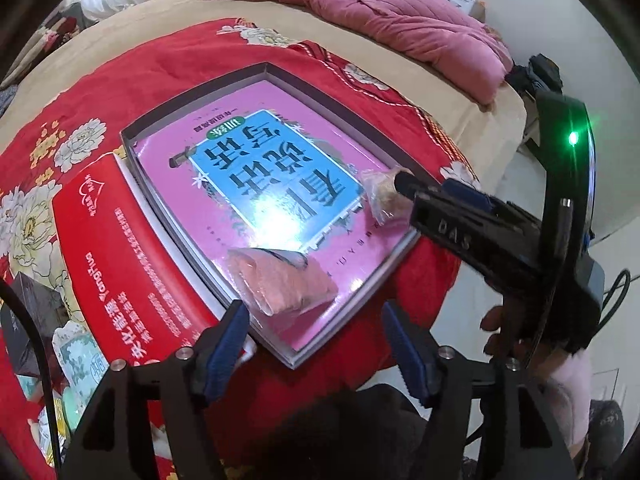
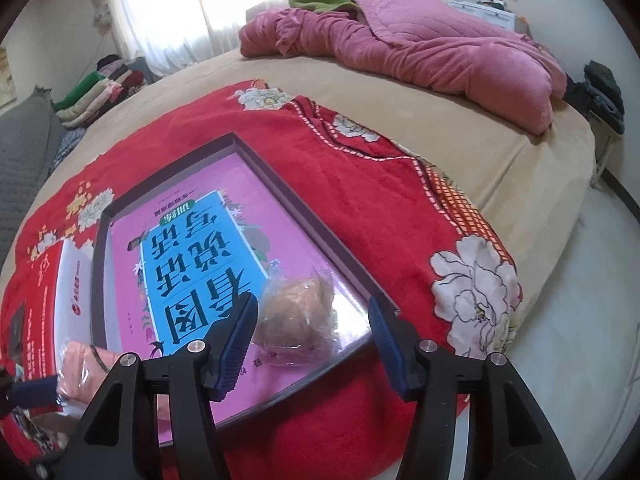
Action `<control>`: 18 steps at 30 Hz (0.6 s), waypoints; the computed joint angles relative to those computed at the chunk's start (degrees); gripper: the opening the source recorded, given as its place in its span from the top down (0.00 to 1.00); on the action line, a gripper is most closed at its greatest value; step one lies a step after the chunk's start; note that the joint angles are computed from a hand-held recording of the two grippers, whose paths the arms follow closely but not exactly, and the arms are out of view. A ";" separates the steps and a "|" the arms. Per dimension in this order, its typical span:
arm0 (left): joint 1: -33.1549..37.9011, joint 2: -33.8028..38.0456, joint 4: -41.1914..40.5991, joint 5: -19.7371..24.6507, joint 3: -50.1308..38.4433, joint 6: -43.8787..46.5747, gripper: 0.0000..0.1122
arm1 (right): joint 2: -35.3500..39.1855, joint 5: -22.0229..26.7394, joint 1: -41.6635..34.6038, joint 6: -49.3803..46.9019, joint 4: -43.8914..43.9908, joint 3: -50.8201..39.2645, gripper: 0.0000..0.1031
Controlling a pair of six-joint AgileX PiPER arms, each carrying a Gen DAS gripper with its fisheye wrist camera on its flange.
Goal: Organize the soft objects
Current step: 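Lower both bags onto the pink book and open both tools, then withdraw both open tools up from the tray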
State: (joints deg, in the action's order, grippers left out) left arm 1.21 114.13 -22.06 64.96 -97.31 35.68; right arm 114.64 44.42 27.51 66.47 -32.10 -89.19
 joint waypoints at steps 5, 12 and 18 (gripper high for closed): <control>-2.08 0.80 1.56 -0.16 0.10 -1.15 0.33 | -2.71 -0.60 -0.26 4.07 -2.46 2.44 0.43; -3.09 3.70 2.49 1.08 -2.84 -3.18 0.33 | -4.40 -1.60 -0.61 5.66 -3.14 4.04 0.42; -2.04 2.14 1.72 0.76 -2.13 -2.63 0.30 | -4.22 -1.00 -0.56 4.12 -2.10 3.46 0.42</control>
